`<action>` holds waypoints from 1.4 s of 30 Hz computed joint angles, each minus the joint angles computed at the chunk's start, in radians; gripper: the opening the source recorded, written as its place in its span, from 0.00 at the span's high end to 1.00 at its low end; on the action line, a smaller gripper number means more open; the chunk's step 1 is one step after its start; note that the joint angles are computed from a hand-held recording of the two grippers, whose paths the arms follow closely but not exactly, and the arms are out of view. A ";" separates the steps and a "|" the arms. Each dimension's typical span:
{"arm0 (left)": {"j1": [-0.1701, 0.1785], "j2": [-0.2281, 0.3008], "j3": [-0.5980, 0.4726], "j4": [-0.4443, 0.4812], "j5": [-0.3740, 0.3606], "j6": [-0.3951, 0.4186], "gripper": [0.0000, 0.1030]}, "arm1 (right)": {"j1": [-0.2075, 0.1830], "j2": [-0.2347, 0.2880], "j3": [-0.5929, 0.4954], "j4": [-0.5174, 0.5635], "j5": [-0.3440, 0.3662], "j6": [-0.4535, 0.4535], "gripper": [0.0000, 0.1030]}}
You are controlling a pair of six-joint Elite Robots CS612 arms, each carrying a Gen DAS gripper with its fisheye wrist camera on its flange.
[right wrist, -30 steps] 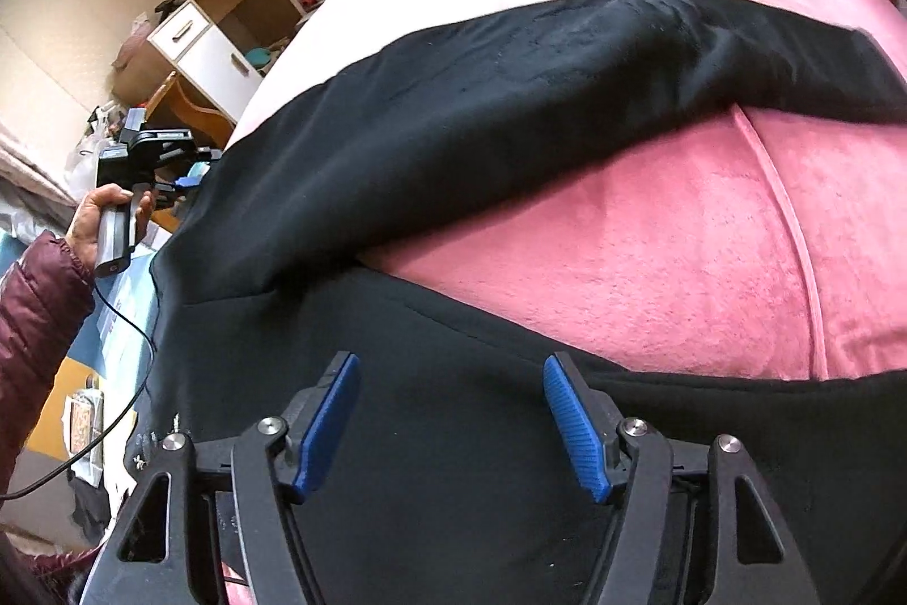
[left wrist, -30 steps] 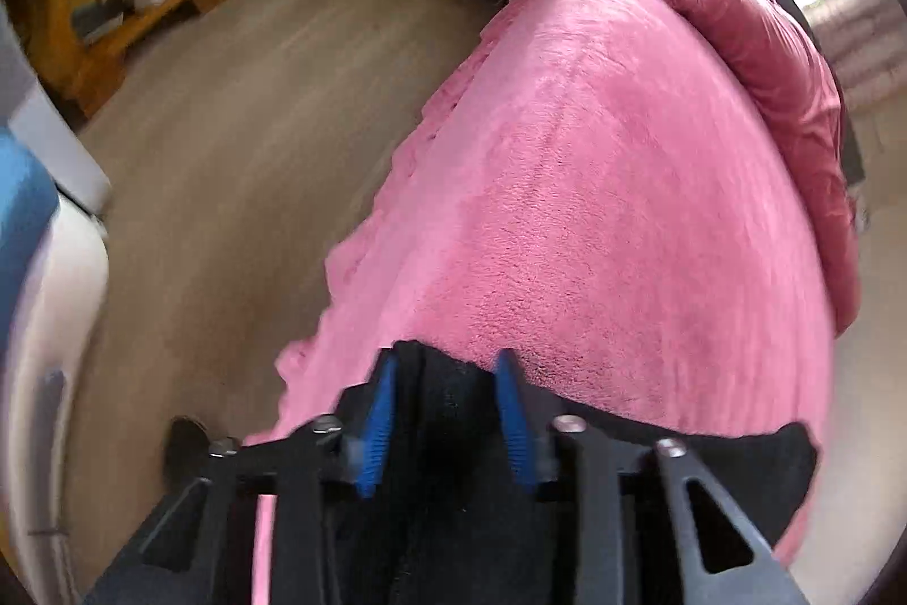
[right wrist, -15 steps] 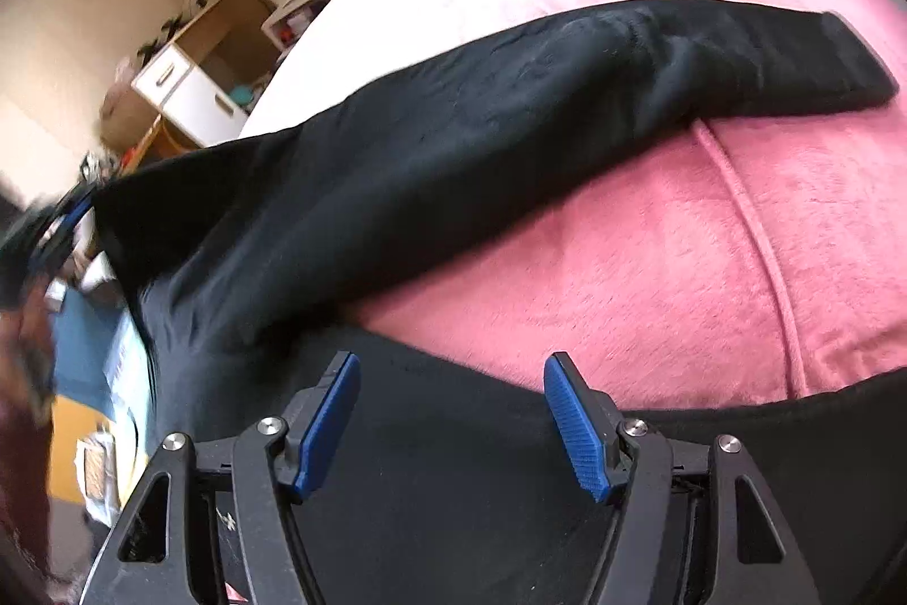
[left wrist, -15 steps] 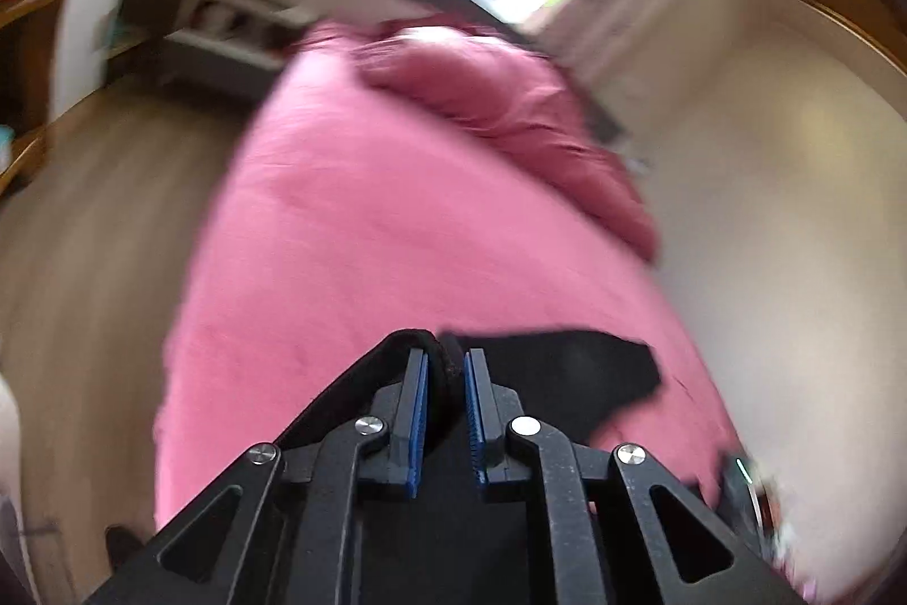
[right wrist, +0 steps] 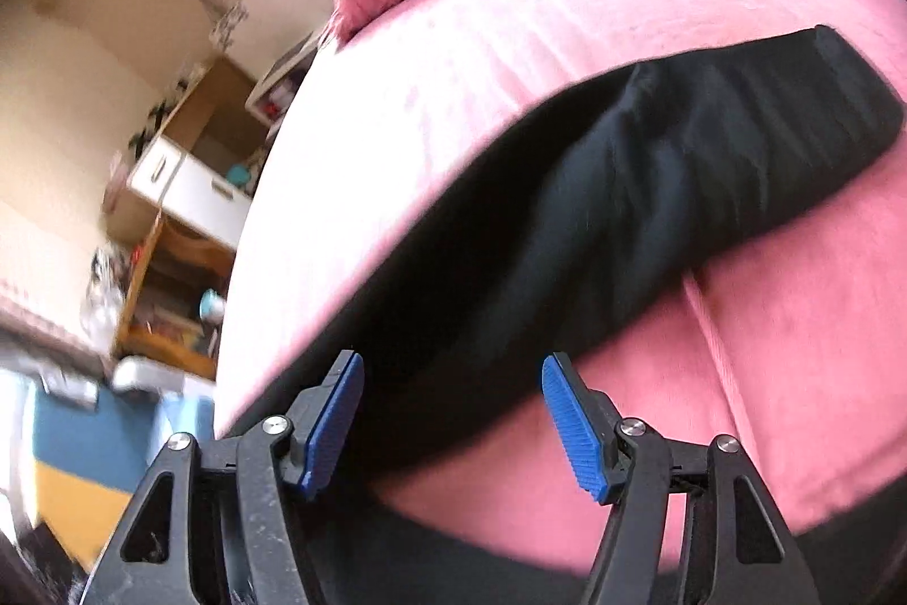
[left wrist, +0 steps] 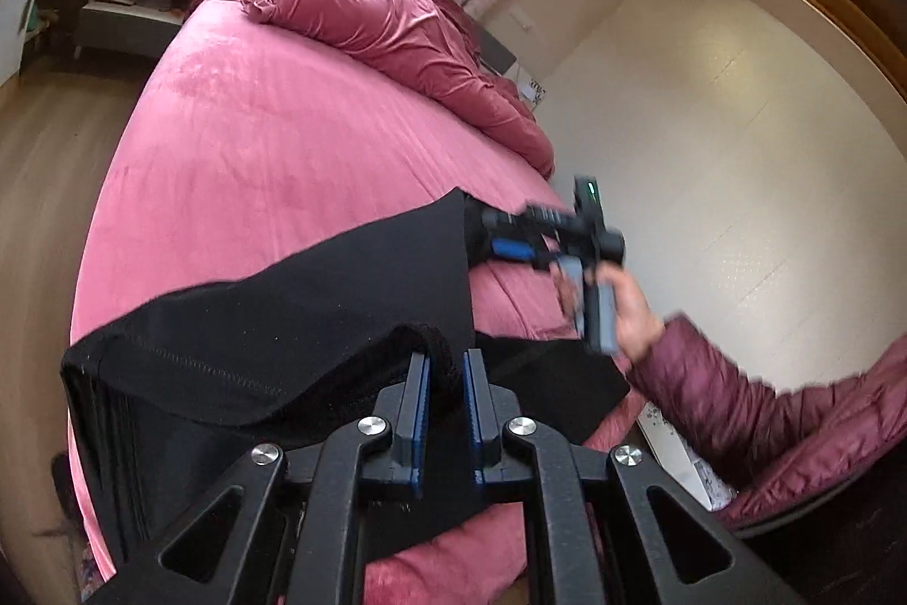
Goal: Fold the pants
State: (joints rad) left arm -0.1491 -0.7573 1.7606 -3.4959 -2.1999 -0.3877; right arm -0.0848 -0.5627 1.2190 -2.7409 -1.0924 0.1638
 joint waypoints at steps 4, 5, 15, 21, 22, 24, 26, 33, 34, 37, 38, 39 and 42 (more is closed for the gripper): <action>0.005 0.005 0.001 -0.004 -0.011 -0.020 0.90 | 0.006 0.059 -0.125 0.058 -0.024 0.065 0.38; 0.007 0.008 -0.001 -0.009 -0.017 -0.026 0.90 | 0.009 0.075 -0.156 0.072 -0.043 0.083 0.42; 0.030 0.002 -0.036 0.049 0.090 -0.061 0.90 | 0.025 0.211 -0.443 0.297 -0.223 0.095 0.91; 0.065 0.056 -0.224 0.157 0.330 -0.168 0.90 | 0.018 0.157 -0.370 0.127 -0.156 0.064 0.91; 0.074 0.067 -0.252 0.167 0.333 -0.197 0.90 | 0.014 0.135 -0.331 0.080 -0.129 0.063 0.91; 0.083 0.074 -0.278 0.183 0.365 -0.223 0.90 | 0.001 0.094 -0.249 -0.009 -0.067 0.061 0.91; 0.085 0.069 -0.277 0.188 0.376 -0.216 0.90 | -0.015 0.045 -0.147 -0.109 0.010 0.054 0.91; 0.067 0.008 -0.151 0.102 0.365 -0.164 0.90 | -0.058 -0.094 0.157 -0.295 0.112 0.040 0.92; 0.063 -0.004 -0.125 0.084 0.366 -0.158 0.90 | -0.066 -0.114 0.202 -0.316 0.129 0.040 0.92; 0.050 -0.033 -0.051 0.045 0.369 -0.169 0.90 | -0.076 -0.159 0.313 -0.358 0.131 0.004 0.92; 0.047 -0.041 -0.025 0.037 0.371 -0.177 0.90 | -0.079 -0.170 0.342 -0.363 0.133 -0.007 0.92; 0.042 -0.050 0.003 0.028 0.378 -0.183 0.90 | -0.084 -0.183 0.375 -0.369 0.135 -0.022 0.92; 0.037 -0.062 0.075 0.001 0.371 -0.238 0.90 | -0.089 -0.212 0.454 -0.371 0.127 -0.060 0.92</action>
